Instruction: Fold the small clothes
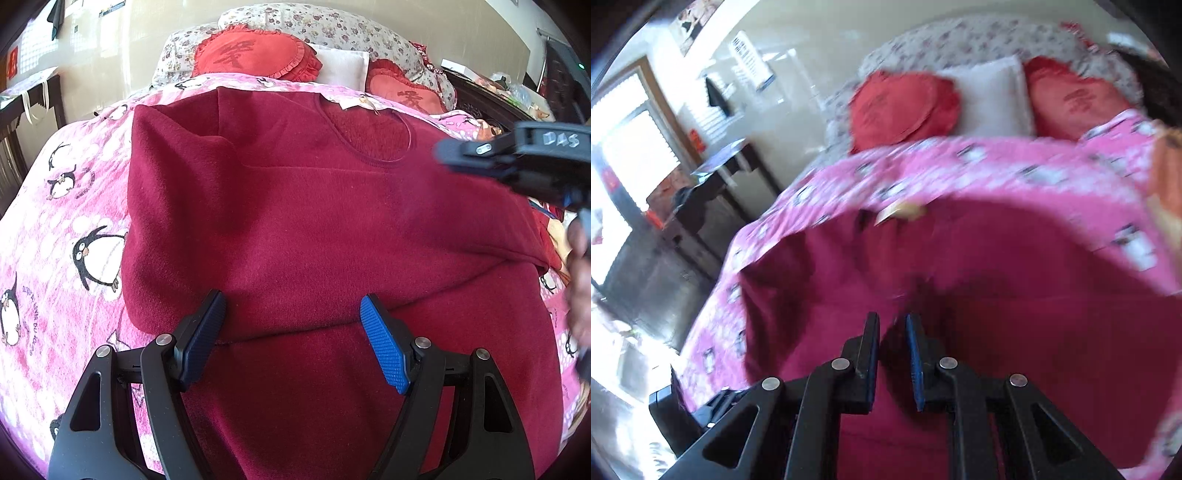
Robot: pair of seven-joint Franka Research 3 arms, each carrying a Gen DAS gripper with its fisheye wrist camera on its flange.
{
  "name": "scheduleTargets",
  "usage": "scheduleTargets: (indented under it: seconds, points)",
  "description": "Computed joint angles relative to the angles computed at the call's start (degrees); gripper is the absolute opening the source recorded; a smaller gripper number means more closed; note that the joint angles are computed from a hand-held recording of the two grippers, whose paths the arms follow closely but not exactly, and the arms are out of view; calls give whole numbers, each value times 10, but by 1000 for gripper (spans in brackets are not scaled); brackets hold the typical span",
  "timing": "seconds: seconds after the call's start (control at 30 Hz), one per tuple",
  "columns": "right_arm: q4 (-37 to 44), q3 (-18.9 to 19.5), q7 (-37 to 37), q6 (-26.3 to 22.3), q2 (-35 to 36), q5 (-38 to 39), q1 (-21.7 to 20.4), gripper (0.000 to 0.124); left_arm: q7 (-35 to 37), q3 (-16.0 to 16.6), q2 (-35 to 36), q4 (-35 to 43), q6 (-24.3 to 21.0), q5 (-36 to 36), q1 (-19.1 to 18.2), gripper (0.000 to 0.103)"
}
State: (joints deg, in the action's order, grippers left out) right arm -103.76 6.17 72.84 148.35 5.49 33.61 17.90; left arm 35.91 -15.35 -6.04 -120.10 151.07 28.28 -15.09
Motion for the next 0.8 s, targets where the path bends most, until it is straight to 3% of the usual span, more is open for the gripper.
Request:
scheduleTargets:
  seconds: [0.13,0.2,0.27,0.33,0.43,0.5,0.6,0.67,0.7,0.8]
  points:
    - [2,-1,69,5,18,-60,17,14,12,5,-7,-8,12,-20,-1,76]
    - [-37,-7,104,55,-8,-88,20,14,33,12,-18,-17,36,-52,-2,76]
    - [-81,-19,201,87,-40,-176,22,18,52,19,-27,-23,69,-78,-2,76]
    - [-133,-21,241,100,-72,-224,12,18,130,37,-14,-9,99,-157,-19,76]
    - [-200,-15,251,124,-107,-251,0,18,239,37,36,49,98,-237,-29,76]
    - [-246,-10,245,153,-129,-249,-5,18,361,28,82,99,86,-348,-30,76]
    - [-284,-9,239,182,-146,-229,-7,19,462,-9,145,174,30,-457,-6,76]
    - [-288,-5,234,195,-149,-231,-11,24,472,-19,167,198,23,-462,-2,76]
    - [-289,-2,232,198,-147,-233,-12,34,473,-23,178,211,23,-462,-1,80]
    - [-299,18,260,197,-154,-272,-29,39,526,-56,199,236,25,-558,31,86]
